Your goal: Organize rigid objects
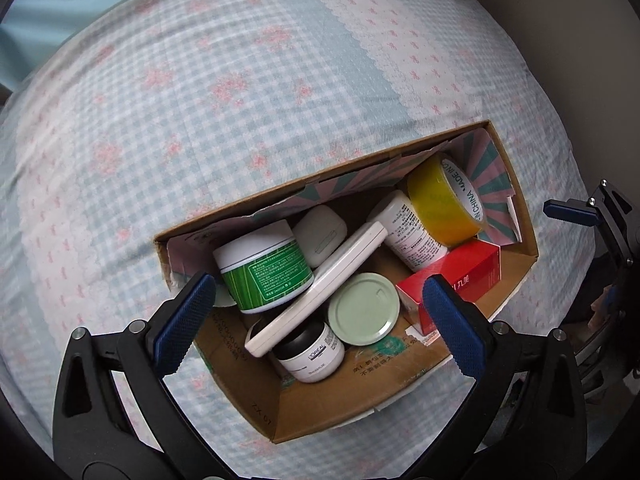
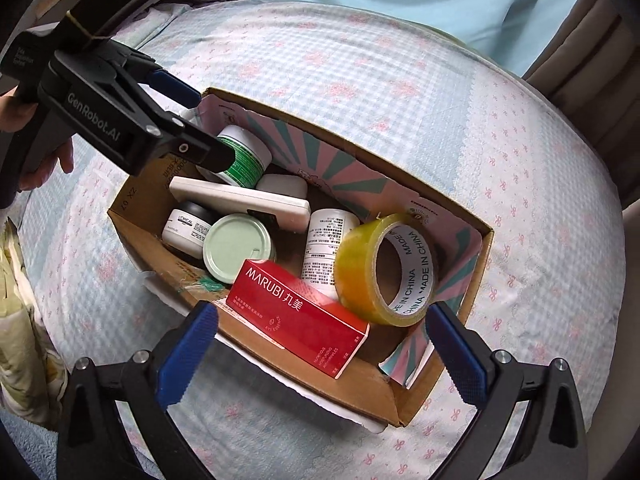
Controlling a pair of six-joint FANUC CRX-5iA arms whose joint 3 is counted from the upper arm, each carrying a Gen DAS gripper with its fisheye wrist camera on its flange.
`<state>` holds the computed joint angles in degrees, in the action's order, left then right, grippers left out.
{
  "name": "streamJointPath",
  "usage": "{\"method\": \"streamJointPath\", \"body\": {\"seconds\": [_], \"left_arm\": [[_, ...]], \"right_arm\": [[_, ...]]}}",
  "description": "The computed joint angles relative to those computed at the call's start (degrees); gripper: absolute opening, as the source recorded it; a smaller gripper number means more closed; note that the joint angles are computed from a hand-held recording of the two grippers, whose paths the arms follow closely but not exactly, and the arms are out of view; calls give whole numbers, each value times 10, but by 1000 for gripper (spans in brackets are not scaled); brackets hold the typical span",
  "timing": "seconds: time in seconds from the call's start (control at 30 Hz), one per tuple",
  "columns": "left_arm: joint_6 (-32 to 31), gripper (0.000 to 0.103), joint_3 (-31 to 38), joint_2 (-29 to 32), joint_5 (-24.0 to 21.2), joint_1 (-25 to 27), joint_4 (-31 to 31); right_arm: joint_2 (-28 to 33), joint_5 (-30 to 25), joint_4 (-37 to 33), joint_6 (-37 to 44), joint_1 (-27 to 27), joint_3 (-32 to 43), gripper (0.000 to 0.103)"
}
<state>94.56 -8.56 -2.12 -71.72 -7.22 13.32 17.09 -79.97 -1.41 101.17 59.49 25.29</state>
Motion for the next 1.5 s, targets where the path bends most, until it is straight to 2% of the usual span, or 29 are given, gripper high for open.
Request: {"method": "streamJointPath", "body": {"seconds": [0.2,0.3,0.53,0.7,0.83,0.97,1.1,1.2,1.4,1.5], "left_arm": [[35,103,22,-21,-23,-16,-29],[62,103,45,-34,-49,-32,-53],[177,103,128,-73,-121,-93,-122],[311,103,258,-74,-188,-195,-230],[394,103,406,-32,-263,-311,-363],[429,103,549,25,-338,-437,-511],[438,103,658,85,-410,-552,-658],[471,103,669,92,-406,-589,-681],[451,103,695,119,-431,-650,-767],[467,103,692,121,-430,-672,-792]], "right_arm": [[-23,1,-2,0,2,-4,103],[-38,-4,-6,-3,2,-5,103],[-74,-50,-25,-13,-8,31,103],[-95,-87,-42,-42,-33,94,103],[-104,-100,-20,-75,-44,162,103],[-114,-87,14,-131,-51,215,103],[-144,-50,61,-172,-44,205,103],[-175,-19,108,-201,-30,161,103],[-213,8,141,-222,-30,99,103],[-221,12,147,-232,-33,89,103]]}}
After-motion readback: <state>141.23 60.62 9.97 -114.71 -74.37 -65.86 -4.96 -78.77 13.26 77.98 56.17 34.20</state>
